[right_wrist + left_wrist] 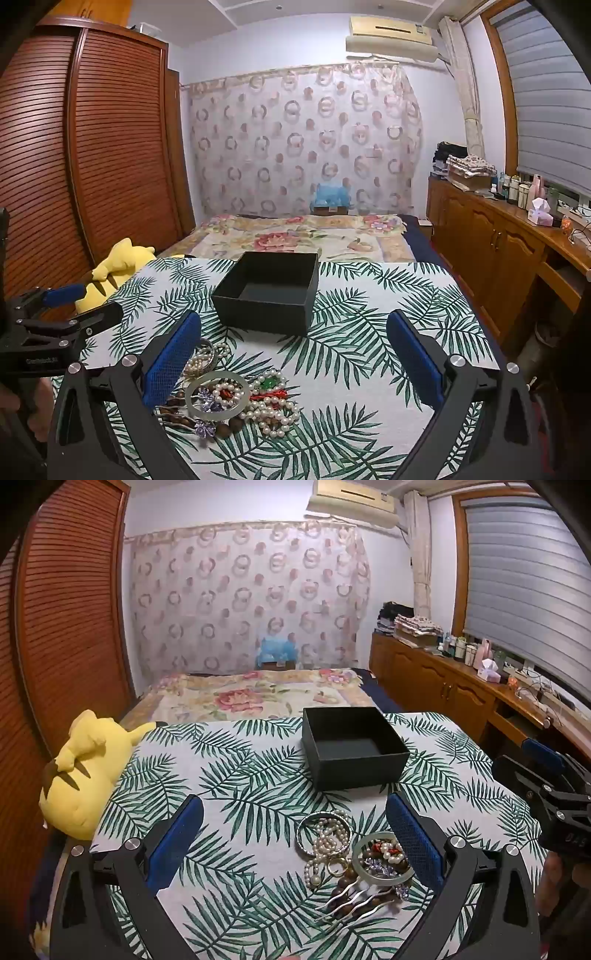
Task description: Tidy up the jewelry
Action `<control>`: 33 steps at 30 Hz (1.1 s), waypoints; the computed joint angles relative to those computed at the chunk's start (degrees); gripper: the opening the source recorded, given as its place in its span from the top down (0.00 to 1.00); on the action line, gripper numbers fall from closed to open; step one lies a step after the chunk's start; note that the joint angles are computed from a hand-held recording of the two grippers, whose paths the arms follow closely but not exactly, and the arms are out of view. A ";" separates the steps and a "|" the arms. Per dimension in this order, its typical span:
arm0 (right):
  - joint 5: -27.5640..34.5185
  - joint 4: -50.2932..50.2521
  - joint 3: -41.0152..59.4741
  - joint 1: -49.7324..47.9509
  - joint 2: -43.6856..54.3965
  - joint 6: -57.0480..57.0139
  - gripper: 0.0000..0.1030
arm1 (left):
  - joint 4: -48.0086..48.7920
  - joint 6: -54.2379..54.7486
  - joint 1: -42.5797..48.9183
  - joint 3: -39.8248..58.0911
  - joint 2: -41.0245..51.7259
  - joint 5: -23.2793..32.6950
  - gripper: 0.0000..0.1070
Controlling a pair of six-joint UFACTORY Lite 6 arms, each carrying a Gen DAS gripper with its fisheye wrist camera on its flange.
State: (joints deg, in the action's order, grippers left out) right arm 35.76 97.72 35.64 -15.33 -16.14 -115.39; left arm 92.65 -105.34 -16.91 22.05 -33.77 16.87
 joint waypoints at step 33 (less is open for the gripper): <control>-0.07 -0.34 0.11 0.07 -0.14 0.47 0.02 | -7.77 7.75 -1.24 1.40 -1.30 1.29 0.11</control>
